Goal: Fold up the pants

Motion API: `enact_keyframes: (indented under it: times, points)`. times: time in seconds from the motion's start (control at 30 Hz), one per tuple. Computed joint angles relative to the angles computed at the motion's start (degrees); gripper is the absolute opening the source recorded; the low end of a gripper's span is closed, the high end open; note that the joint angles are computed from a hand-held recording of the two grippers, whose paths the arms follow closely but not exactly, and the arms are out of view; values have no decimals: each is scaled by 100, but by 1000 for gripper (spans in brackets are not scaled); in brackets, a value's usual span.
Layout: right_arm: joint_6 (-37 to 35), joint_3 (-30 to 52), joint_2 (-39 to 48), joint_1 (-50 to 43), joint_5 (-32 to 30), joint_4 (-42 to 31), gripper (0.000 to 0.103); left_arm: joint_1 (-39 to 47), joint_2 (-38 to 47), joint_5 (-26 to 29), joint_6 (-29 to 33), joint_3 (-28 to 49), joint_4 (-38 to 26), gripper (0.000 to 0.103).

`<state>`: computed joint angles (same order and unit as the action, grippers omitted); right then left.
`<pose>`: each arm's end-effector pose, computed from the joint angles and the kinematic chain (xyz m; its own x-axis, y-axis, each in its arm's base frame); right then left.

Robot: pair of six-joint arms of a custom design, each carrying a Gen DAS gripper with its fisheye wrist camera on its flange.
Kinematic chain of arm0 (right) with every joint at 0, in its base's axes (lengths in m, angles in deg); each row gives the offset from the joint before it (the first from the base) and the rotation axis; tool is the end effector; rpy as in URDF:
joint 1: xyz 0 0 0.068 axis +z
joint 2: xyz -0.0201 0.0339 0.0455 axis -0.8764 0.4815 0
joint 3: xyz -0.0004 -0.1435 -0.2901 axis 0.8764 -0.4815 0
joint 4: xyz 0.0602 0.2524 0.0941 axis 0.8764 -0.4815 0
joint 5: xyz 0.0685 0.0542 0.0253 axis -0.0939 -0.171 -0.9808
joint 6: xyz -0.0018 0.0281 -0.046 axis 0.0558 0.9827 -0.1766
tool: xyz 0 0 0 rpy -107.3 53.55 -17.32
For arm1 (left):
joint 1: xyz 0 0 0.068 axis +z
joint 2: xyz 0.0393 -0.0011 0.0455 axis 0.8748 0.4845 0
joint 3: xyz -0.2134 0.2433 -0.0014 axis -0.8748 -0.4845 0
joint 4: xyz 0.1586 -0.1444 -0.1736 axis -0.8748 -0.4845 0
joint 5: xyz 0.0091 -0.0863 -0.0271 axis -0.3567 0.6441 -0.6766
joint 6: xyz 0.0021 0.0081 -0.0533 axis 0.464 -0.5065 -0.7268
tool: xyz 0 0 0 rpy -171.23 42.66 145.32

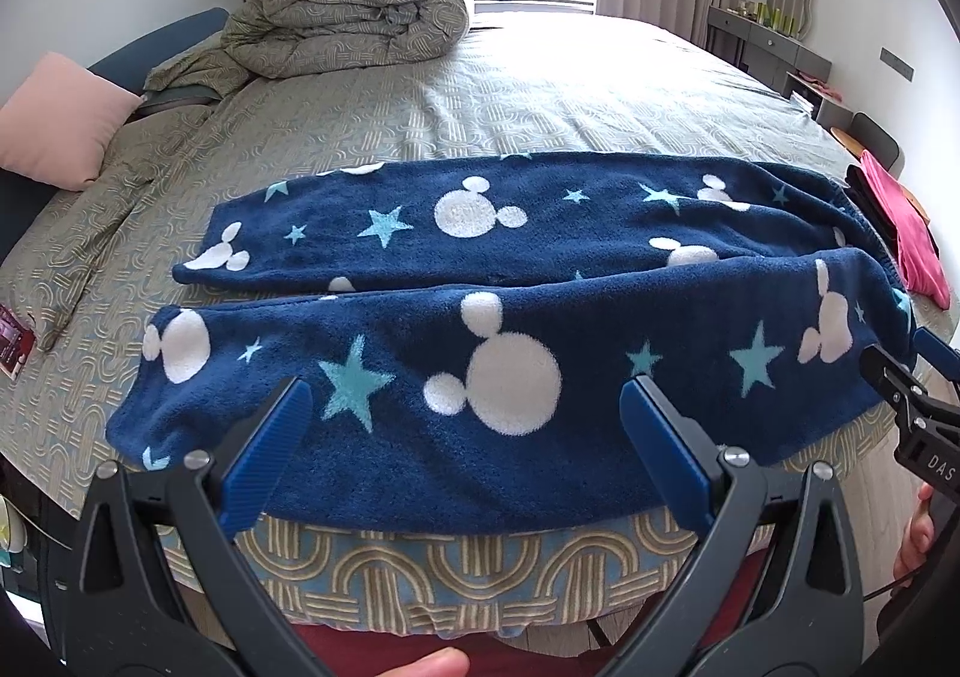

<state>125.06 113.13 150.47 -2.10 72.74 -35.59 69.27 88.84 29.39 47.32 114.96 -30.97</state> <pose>0.1523 0.2033 0.2536 -0.5820 0.3350 -0.7410 0.4621 0.8860 0.0376 0.3351 0.0362 0.2782 -0.6563 0.3504 -0.6682 0.4329 0.9002 0.0469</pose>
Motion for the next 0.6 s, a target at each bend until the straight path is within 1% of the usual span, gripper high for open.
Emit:
enact_keyframes:
  times: [0.27, 0.6]
  points:
    - [14, 17, 27, -8, -37, -10, 103, 32, 28, 42, 60, 37, -73, 102]
    - [65, -17, 24, 5, -55, 0, 103, -23, -25, 6, 134, -36, -22, 102]
